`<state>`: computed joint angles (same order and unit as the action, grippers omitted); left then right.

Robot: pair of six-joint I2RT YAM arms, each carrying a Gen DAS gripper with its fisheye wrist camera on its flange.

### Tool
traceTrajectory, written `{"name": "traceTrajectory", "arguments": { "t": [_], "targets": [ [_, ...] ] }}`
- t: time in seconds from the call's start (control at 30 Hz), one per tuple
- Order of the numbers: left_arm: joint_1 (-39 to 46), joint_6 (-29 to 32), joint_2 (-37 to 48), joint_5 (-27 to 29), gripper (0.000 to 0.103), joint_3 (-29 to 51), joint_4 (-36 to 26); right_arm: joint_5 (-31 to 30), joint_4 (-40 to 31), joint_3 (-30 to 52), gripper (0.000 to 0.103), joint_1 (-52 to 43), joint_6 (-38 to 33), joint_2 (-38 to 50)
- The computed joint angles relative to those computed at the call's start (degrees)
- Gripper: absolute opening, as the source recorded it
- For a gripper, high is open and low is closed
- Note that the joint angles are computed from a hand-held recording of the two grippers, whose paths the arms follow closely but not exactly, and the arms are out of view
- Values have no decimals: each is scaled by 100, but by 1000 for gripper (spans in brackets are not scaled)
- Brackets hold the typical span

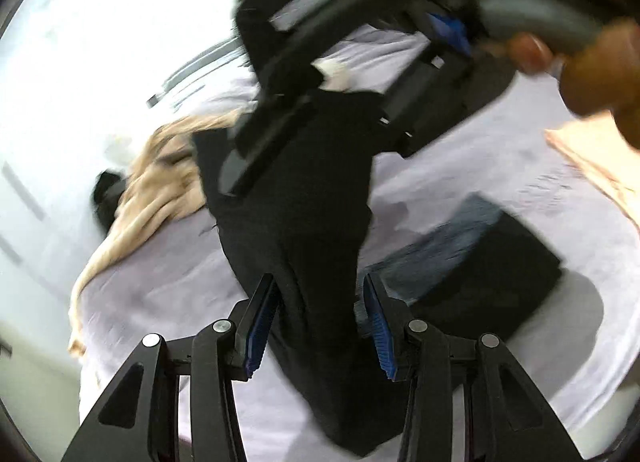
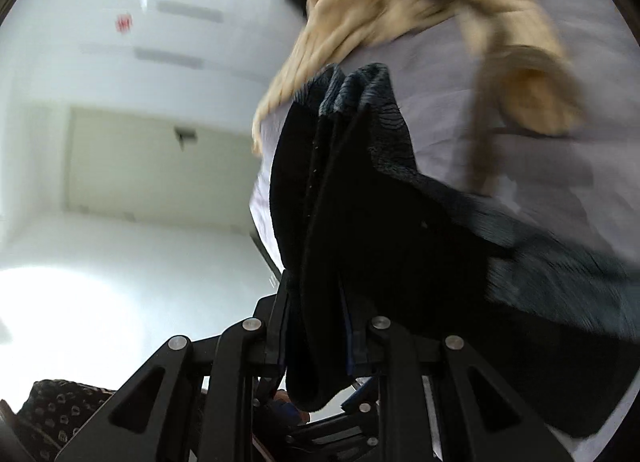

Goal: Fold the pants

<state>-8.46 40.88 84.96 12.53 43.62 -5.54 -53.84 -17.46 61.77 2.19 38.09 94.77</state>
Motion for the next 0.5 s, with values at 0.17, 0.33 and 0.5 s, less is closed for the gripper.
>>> {"name": "traceTrajectory", "arguments": {
  "t": [0.17, 0.33, 0.5],
  "targets": [
    [-1286, -268, 77, -490, 45, -550, 297, -627, 1314, -2301, 22, -1415, 187, -860],
    [-2299, -485, 1036, -1154, 45, -868, 964, -1075, 2204, -3555, 22, -2672, -571, 195],
    [-2764, -637, 1654, -1528, 45, -1018, 1463, -1046, 2783, -4164, 22, -3181, -1244, 1093]
  ]
}}
